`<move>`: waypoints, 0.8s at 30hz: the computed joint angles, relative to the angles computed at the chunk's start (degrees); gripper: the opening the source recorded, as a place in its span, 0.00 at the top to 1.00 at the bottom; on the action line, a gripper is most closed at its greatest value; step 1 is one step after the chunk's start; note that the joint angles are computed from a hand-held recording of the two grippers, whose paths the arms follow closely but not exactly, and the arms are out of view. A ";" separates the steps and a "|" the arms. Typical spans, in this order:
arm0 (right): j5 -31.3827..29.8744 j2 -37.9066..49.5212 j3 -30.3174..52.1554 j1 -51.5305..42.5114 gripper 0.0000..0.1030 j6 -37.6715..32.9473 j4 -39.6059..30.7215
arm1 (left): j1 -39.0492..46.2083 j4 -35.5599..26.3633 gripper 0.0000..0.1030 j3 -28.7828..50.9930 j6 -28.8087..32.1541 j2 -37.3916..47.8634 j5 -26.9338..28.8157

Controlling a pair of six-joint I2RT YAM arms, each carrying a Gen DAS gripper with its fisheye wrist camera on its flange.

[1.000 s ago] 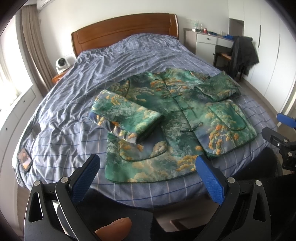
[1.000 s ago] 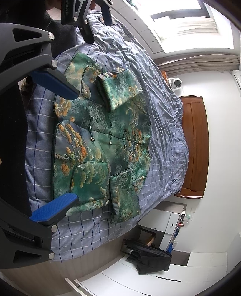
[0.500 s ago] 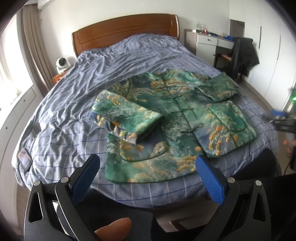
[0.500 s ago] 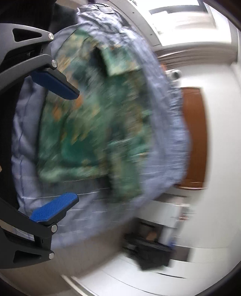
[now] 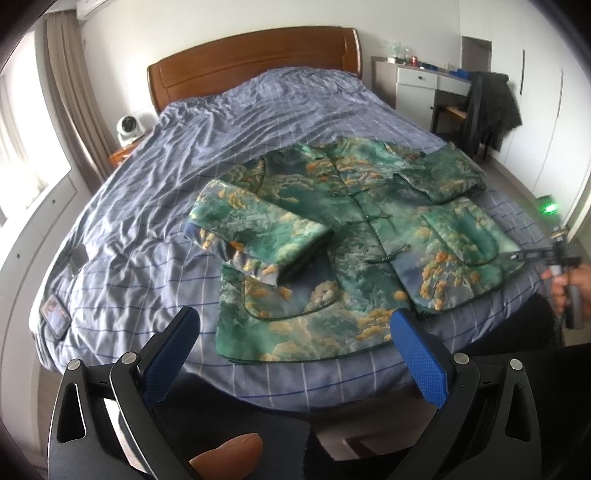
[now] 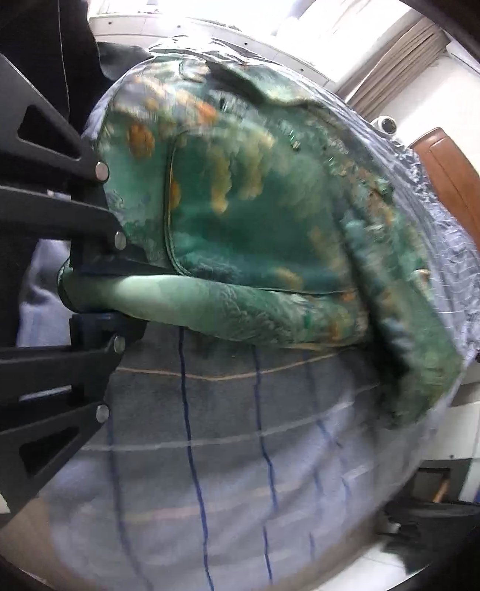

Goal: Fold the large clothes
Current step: 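Grasp the jacket's unfolded sleeve with the right gripper and lift it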

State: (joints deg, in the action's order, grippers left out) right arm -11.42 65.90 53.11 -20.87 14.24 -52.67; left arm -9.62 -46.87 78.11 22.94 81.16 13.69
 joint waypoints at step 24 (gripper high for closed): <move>30.75 36.93 34.18 16.16 0.36 -23.20 6.00 | 0.26 0.71 0.00 -0.32 -1.78 0.16 -1.87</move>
State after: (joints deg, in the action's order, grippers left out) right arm 19.33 102.83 87.29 -4.71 -8.96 -46.67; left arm -9.36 -46.16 77.78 21.16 81.32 11.82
